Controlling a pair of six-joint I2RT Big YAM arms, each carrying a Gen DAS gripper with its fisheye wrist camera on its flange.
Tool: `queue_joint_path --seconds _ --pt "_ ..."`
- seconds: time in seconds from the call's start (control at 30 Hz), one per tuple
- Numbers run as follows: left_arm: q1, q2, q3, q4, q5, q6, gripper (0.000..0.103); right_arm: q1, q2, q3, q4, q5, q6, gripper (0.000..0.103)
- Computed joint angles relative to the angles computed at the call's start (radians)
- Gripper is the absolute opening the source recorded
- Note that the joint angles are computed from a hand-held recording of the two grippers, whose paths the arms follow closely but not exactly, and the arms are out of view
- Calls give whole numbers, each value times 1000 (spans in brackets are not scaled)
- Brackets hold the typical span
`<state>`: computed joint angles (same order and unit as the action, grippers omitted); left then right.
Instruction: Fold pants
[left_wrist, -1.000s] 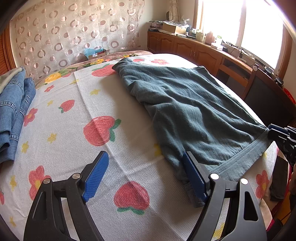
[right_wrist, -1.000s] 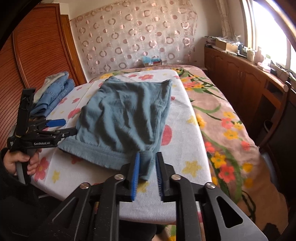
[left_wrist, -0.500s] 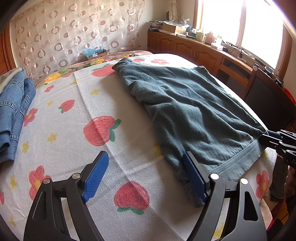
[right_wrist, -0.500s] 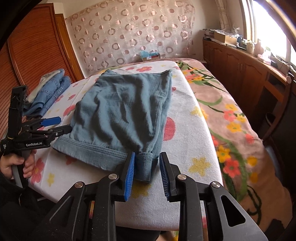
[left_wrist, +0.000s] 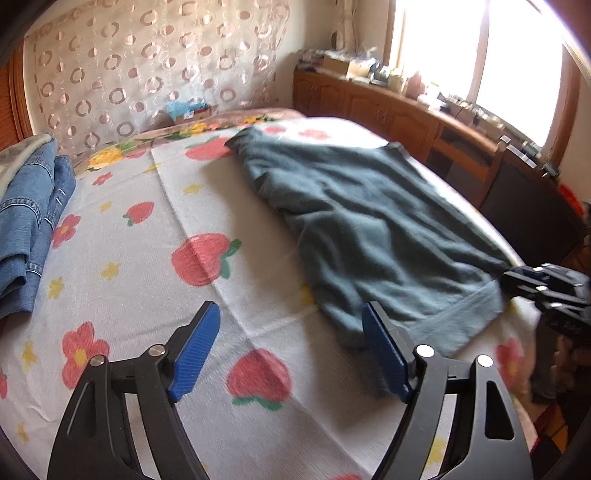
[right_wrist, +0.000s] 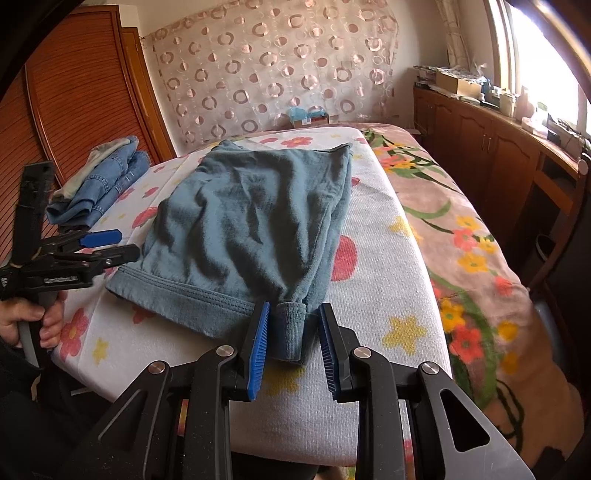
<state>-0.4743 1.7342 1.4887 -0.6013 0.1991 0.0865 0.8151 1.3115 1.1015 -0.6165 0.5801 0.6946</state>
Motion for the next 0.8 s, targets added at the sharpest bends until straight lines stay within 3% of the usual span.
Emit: queue_joint_path --seconds 0.2,0.3,0.8 --pt "-8 -27 -16 4 56 14 66 3 -2 -3 3 4 4 27" --pt "-17 -12 -2 -18 45 23 62 2 -1 -2 2 3 4 27" --pt "-21 -4 -9 -28 40 19 62 -2 -9 -8 13 -11 43 27"
